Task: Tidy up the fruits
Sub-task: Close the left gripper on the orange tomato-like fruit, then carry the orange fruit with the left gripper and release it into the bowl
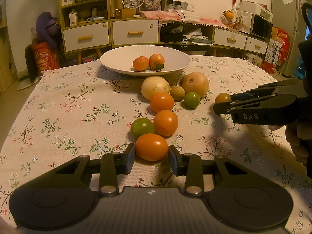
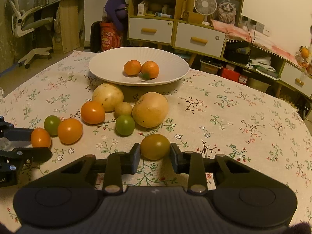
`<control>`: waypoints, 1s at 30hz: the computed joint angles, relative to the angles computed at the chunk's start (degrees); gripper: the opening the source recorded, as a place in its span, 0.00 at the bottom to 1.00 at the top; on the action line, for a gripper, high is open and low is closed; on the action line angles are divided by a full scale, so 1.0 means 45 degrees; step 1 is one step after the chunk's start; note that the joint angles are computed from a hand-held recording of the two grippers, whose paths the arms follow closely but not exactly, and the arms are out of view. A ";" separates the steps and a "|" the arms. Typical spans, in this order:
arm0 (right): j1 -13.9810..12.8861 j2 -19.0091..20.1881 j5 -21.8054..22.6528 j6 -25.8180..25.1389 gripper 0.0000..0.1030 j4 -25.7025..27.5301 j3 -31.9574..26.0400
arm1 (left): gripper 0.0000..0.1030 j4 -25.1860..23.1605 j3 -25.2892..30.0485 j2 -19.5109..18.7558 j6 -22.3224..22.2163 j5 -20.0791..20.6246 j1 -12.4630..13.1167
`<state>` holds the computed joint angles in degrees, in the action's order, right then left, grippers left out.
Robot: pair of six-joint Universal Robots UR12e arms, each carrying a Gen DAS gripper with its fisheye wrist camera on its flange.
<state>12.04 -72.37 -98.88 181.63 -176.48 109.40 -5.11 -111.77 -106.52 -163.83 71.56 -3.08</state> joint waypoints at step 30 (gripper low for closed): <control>-0.0014 -0.0251 0.0664 0.0658 0.28 0.1505 -0.0742 | 0.30 -0.2669 0.1236 0.0166 -0.0171 -0.0713 -0.0036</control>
<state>11.98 -73.50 -95.89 184.59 -169.71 106.06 -17.12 -106.21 -105.77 -164.60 68.35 -3.24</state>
